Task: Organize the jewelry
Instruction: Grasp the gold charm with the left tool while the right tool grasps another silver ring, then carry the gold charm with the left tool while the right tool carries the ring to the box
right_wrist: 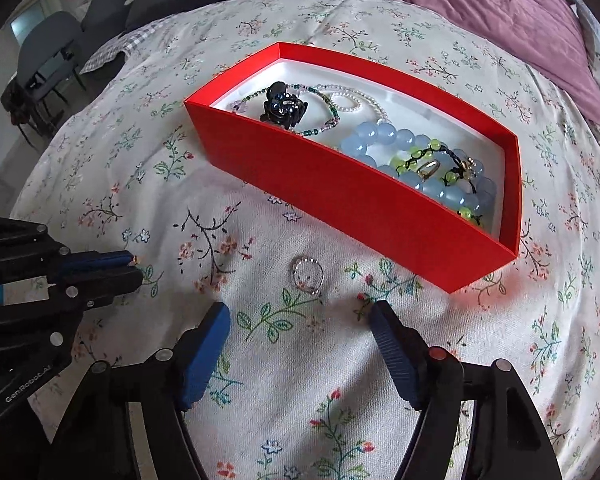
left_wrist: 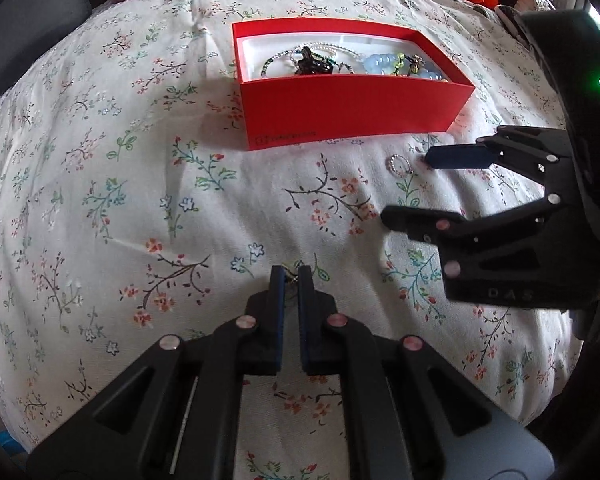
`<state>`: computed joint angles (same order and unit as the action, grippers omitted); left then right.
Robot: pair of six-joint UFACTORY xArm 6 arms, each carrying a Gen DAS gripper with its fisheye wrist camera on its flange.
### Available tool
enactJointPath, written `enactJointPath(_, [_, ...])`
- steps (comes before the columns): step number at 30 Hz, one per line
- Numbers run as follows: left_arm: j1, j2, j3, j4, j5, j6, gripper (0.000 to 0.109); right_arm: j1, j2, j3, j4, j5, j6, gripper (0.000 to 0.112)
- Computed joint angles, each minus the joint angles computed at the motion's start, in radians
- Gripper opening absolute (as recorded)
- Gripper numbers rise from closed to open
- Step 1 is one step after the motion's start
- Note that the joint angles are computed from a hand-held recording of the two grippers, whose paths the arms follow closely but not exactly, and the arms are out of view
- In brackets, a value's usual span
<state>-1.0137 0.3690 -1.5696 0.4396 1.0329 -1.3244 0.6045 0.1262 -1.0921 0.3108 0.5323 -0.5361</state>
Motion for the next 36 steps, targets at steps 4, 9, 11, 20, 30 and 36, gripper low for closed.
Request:
enactJointPath(4, [0.003,-0.027,0.038,0.004,-0.015,-0.015,0.007,0.0,0.023,-0.015,0.016,-0.032,-0.007,0.052])
enactJointPath(9, [0.01,-0.051,0.071,0.007,-0.028,-0.023,0.007,0.003,0.033,-0.027,0.018,-0.045,-0.02,0.037])
enactJointPath(11, [0.01,-0.053,0.072,0.007,-0.027,-0.024,0.007,0.008,0.03,-0.023,0.015,-0.049,-0.02,0.032])
enactJointPath(20, [0.014,-0.066,0.083,0.01,-0.036,-0.046,0.007,0.017,0.031,-0.027,0.026,-0.038,-0.029,0.016])
enactJointPath(30, [0.029,-0.118,0.132,0.036,-0.072,-0.115,0.007,-0.023,-0.01,-0.058,0.144,0.102,-0.074,0.009])
enactJointPath(36, [0.031,-0.134,0.143,0.05,-0.078,-0.14,0.007,-0.055,-0.05,-0.059,0.246,0.134,-0.119,0.008])
